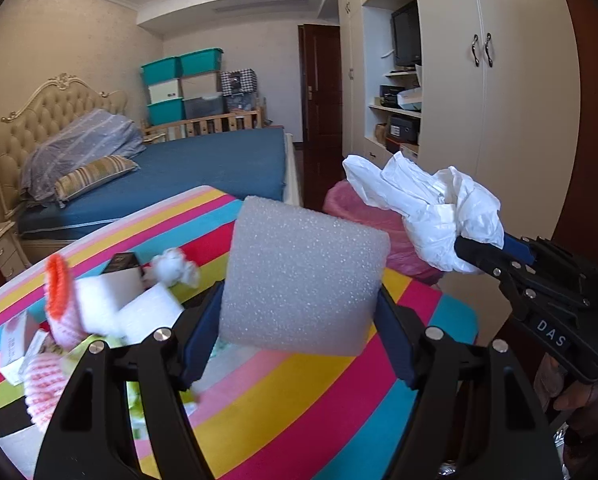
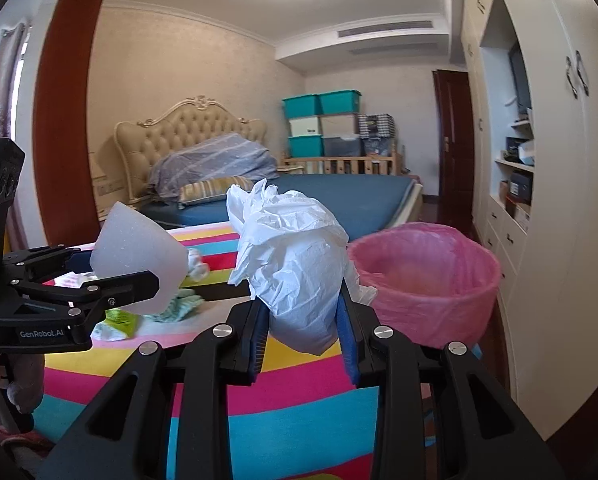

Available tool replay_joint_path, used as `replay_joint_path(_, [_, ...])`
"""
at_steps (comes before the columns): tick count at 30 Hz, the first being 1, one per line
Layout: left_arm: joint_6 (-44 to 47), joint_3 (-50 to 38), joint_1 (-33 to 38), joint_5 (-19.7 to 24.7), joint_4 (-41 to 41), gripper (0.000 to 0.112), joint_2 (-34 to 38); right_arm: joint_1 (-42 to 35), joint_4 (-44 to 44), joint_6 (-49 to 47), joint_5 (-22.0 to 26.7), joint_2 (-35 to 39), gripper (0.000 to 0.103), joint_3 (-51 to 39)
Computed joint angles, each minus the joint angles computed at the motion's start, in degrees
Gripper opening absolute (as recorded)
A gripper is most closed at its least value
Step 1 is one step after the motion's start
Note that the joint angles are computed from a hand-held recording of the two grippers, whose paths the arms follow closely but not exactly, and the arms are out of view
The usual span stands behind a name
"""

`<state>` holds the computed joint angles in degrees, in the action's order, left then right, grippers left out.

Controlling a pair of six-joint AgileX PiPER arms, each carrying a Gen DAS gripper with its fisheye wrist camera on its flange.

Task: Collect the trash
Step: 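Carry both items to the pink wastebasket and open both tools to drop them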

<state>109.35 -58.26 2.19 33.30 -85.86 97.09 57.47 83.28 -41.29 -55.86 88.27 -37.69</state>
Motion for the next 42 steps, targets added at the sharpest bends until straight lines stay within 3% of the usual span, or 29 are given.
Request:
replay_joint_path(7, [-8.57,-6.92,-9.41,-4.71,5.41,0.07,4.23,-6.94,0.28,-1.44,2.46,-5.57,0.031,4.29])
replay_joint_path(12, [-23.96,-17.51,-13.56,-4.45,16.83,0.07,10.57,-14.68,-1.16,-4.51,5.36,-9.05,0.031,5.66])
replay_joint_path(16, [-36.08,-26.52,-17.01,-4.24,26.02,0.07,15.69,-23.99,-5.07,-5.35,11.53,-10.71,0.031,5.39])
replay_joint_path(20, [-46.53,-36.09,-19.24,-1.65,33.39,0.07,20.95,-33.78,-12.43,-2.15,19.41,-10.26,0.031,4.58])
replay_joint_path(25, [-56.16,-48.56,-20.48,3.7,38.34,0.07,27.87,-40.77,-19.69,1.29,25.69,-7.7,0.031,2.62])
replay_joint_path(32, [-67.71,-65.31,-22.96,8.35,46.52,0.07,37.4,-45.59,-26.82,5.64,29.24,-2.65,0.032,-0.6])
replay_joint_path(34, [-71.44,-70.4,-23.53,9.2,49.67,0.071,40.5,-46.92,-32.8,11.13,28.75,-1.29,0.036,-0.15])
replay_joint_path(36, [-77.63,-77.85,-24.67,10.72,55.74,0.078,44.92,-48.12,-35.89,13.84,28.38,0.4,0.06,-0.59])
replay_joint_path(39, [-81.38,-81.69,-24.62,10.78,59.12,0.084,47.75,-49.26,-40.13,19.2,27.72,0.48,0.063,0.96])
replay_joint_path(42, [-79.18,-80.81,-22.59,11.65,55.36,0.088,47.66,-48.37,-39.52,19.66,26.35,-1.68,0.063,3.3])
